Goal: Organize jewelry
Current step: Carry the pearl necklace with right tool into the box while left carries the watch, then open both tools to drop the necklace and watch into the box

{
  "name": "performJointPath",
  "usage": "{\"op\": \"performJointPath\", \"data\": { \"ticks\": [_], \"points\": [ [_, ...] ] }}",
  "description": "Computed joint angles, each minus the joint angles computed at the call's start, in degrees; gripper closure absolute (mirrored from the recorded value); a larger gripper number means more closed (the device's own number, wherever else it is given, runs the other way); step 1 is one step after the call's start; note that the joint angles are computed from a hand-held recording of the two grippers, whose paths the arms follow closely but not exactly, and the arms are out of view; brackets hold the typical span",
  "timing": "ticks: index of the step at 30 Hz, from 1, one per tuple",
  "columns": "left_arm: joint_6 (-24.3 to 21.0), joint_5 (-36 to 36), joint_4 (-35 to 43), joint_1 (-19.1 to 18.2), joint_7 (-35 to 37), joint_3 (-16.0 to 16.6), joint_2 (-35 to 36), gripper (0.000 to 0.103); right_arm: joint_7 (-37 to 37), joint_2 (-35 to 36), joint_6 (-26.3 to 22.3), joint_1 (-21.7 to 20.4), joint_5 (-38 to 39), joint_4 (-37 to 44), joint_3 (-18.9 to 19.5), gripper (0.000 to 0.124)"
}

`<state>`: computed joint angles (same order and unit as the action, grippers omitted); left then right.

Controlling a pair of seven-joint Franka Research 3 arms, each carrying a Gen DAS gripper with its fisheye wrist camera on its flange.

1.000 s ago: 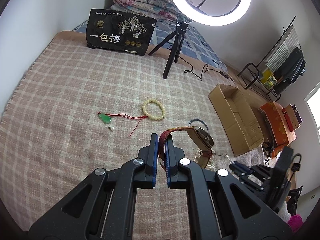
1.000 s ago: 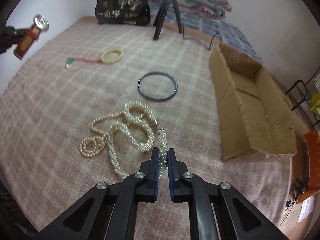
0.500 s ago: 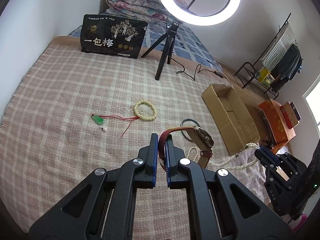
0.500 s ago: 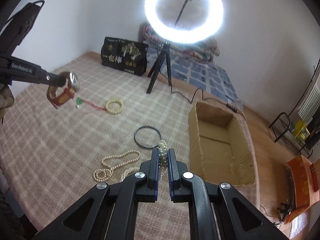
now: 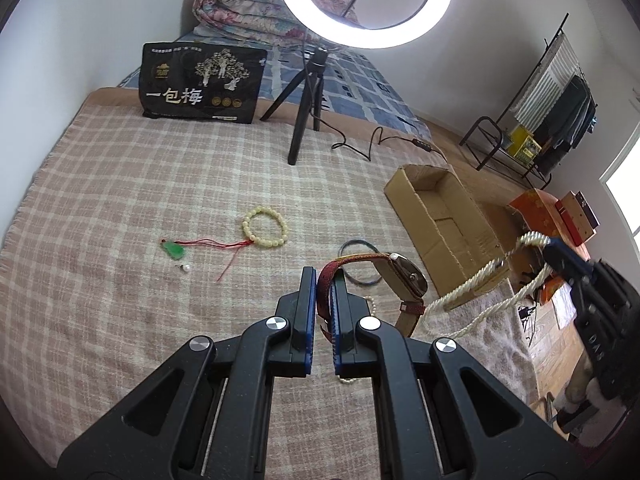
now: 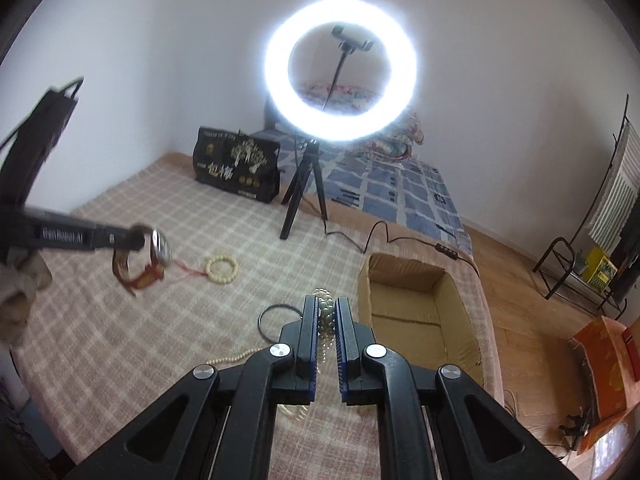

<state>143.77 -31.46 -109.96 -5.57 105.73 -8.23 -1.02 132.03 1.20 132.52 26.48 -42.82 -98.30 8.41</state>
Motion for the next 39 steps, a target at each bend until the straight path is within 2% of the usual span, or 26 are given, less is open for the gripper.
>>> {"op": "performJointPath", "data": {
  "ticks": [12,23,30,39],
  "points": [
    [-1.3,4.1,6.8,-2.3,-1.5,-3.2,5.0,0.099,-5.0,1.8,-1.4,-2.2,-1.4,6.8,-2.4,0.119],
    [-3.1,12.0,19.7,-5.3,-6.3,-7.7,16.4,0.099,-9.9,7.3,-0.7,-5.2,-0.3,13.5,-6.9,0.119],
    [-5.8,17.1,30.9,-8.1,-11.9,-9.9,26.4,0.099,-11.7,12.5,2.3,-7.6,4.9,16.9,-10.2,0.119],
    [-9.2,21.0,40.4,-11.4,-17.5,-11.0,35.3,0.099,-14.4,17.7,6.0,-10.0,15.8,18.2,-12.8,0.119]
  ]
}}
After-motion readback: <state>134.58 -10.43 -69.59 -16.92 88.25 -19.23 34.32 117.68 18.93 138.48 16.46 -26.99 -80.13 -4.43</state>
